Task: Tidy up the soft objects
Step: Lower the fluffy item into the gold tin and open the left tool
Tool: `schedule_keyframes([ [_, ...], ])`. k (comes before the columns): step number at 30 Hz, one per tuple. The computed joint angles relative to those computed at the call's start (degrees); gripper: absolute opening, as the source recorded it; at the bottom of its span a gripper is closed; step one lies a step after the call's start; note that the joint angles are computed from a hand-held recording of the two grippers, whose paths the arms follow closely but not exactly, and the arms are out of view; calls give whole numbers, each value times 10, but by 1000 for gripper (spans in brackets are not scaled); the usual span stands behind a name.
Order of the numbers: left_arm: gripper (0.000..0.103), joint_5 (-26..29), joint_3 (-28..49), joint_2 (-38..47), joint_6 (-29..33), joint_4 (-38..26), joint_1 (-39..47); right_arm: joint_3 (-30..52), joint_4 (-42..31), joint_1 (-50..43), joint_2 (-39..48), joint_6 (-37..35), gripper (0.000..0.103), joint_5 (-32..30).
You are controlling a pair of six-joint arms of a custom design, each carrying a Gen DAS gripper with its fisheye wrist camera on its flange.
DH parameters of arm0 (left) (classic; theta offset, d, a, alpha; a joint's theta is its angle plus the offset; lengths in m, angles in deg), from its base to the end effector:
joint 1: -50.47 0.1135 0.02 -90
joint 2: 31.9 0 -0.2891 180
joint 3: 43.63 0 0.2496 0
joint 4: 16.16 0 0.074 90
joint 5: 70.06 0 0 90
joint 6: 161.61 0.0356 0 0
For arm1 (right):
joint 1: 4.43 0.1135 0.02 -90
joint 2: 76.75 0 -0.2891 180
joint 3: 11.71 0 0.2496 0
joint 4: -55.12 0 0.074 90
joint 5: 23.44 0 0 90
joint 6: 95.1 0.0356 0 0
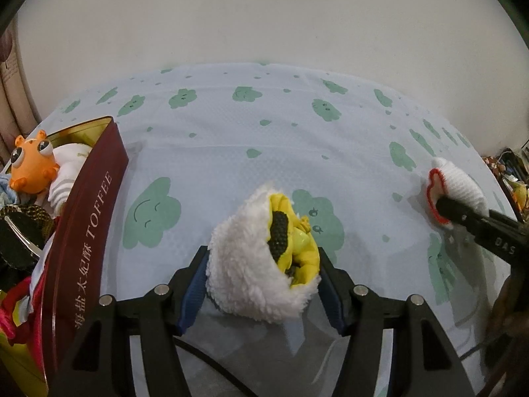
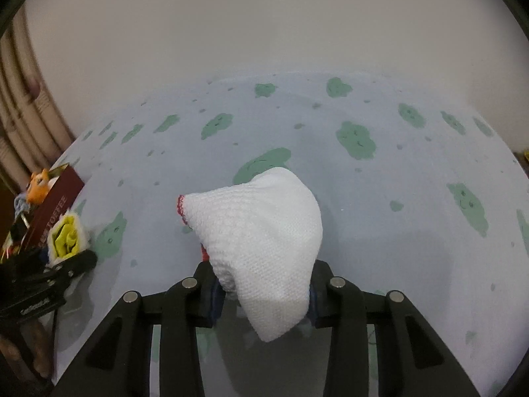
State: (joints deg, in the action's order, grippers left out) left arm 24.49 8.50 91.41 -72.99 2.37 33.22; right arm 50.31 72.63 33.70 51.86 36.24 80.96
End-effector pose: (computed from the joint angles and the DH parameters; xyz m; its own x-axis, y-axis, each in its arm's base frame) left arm 0.3102 -0.0993 0.0318 -0.7672 0.2131 -0.6050 0.3232 0.9431 -0.0777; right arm 0.2970 0.2219 0.0284 -0.7567 0.2194 -0.6159 0.0398 0.9557 0.2916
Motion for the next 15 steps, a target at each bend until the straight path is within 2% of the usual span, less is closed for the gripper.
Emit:
schedule_keyframes([
  [3, 59, 21, -12, -24, -7, -4, 16, -1, 3, -6, 0, 6, 35, -6],
  [6, 59, 19, -52, -79, 1, 7, 21, 0, -1, -4, -1, 8, 35, -6],
  [11, 59, 44, -102, -212, 20, -57, 77, 4, -3, -4, -1, 10, 36, -8],
  [15, 59, 62, -125, -318, 66, -130, 172, 3, -1, -4, 1, 9, 36, -8],
])
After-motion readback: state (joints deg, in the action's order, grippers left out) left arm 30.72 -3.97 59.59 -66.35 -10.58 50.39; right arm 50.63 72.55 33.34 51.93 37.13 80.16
